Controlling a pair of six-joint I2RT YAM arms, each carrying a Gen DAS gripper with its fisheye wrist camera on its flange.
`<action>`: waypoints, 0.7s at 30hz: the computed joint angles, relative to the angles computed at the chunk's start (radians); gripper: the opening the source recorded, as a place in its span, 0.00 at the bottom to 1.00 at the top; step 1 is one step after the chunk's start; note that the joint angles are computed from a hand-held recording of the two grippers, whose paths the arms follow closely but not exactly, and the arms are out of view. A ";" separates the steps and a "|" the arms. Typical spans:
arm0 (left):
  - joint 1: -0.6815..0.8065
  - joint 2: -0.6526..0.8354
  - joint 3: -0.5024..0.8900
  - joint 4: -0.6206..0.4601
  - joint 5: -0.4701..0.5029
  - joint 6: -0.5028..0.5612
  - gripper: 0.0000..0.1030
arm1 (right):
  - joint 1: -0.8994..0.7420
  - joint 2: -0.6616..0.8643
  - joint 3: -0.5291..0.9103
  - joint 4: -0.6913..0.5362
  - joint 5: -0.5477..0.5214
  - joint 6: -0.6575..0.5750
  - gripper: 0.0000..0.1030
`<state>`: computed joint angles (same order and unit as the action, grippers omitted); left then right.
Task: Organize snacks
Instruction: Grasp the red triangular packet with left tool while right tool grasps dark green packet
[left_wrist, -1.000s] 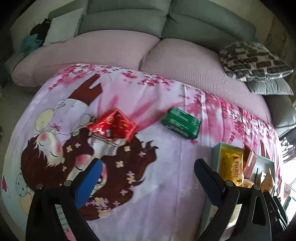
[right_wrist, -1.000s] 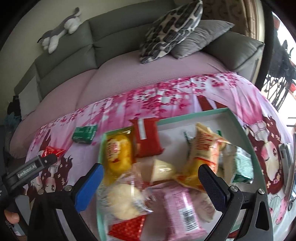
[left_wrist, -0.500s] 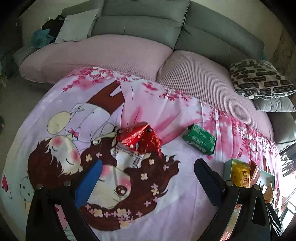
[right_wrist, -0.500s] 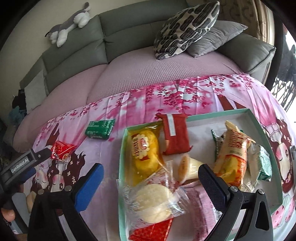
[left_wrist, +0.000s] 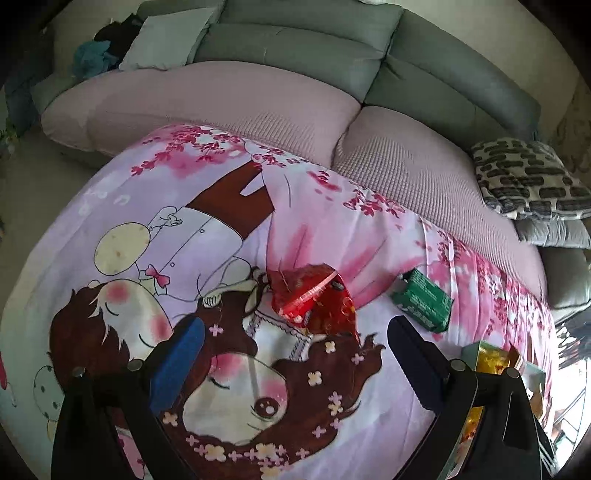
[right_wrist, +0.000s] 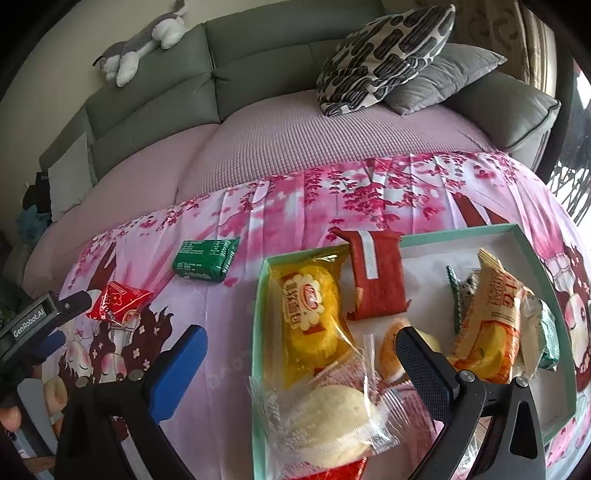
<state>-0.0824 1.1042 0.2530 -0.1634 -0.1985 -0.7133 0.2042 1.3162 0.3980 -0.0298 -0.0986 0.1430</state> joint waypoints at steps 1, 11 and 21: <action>0.022 0.009 -0.001 0.016 0.012 0.018 0.96 | 0.017 0.002 -0.001 0.015 0.018 0.006 1.00; 0.156 0.117 0.030 0.146 0.133 0.120 0.96 | 0.147 0.126 0.098 0.090 0.025 0.079 1.00; 0.170 0.317 0.075 0.251 0.236 0.120 0.95 | 0.165 0.409 0.332 0.088 -0.083 0.140 0.92</action>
